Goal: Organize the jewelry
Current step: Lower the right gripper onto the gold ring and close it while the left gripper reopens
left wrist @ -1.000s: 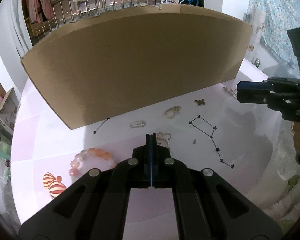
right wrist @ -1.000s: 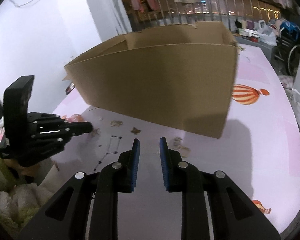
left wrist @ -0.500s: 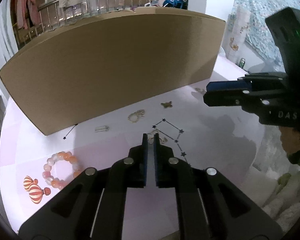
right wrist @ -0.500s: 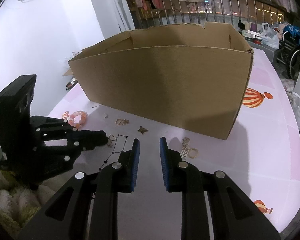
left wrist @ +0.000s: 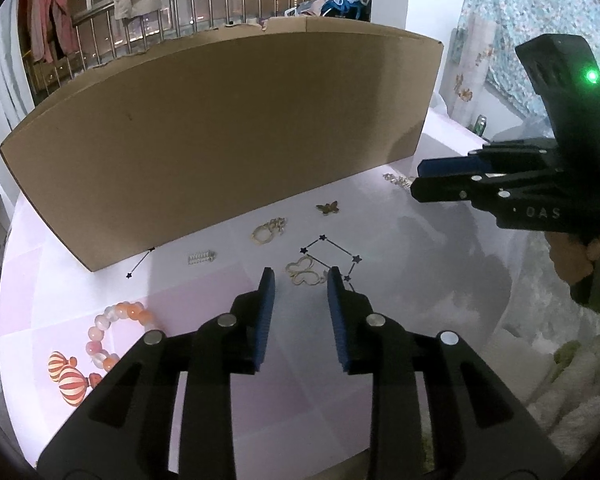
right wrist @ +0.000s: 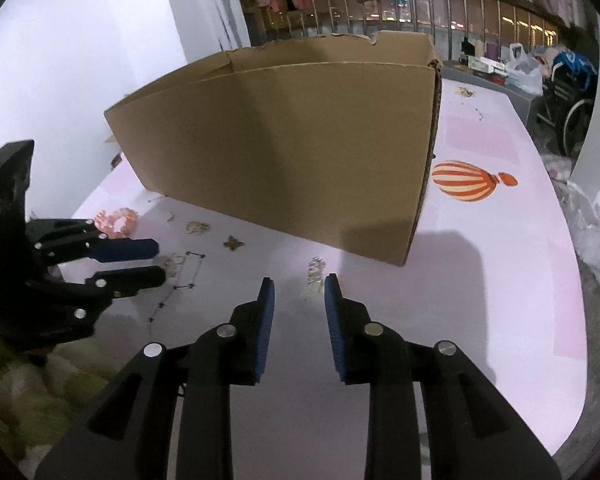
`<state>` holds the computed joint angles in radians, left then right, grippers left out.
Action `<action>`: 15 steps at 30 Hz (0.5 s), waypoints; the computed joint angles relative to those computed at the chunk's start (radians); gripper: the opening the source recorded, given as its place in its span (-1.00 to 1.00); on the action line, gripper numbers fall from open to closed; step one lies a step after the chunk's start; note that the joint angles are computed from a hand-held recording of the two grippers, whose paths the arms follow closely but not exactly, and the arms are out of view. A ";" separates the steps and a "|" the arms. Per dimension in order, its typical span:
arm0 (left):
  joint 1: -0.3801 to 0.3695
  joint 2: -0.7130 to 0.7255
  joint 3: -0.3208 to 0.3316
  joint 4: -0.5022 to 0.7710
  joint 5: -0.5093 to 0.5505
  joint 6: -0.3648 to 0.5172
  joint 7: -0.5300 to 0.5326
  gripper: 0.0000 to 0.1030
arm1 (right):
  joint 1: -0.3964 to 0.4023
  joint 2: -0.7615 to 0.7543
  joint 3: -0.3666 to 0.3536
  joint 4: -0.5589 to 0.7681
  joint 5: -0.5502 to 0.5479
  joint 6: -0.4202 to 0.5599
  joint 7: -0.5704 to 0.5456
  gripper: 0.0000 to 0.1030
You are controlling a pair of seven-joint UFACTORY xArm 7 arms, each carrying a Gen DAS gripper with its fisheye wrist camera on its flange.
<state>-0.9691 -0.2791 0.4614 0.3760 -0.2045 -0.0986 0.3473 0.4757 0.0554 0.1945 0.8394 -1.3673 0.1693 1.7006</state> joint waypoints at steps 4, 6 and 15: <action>0.023 0.008 -0.024 0.007 -0.002 0.006 -0.005 -0.49 | -0.005 0.006 -0.007 0.005 -0.003 -0.019 -0.032 -0.49; 0.039 0.012 -0.048 0.008 -0.008 0.005 -0.014 -0.49 | -0.008 0.013 -0.011 0.012 -0.008 -0.045 -0.030 -0.49; 0.057 0.002 -0.057 0.000 -0.001 0.008 -0.022 -0.49 | 0.019 0.038 -0.019 0.026 0.072 -0.024 -0.101 -0.61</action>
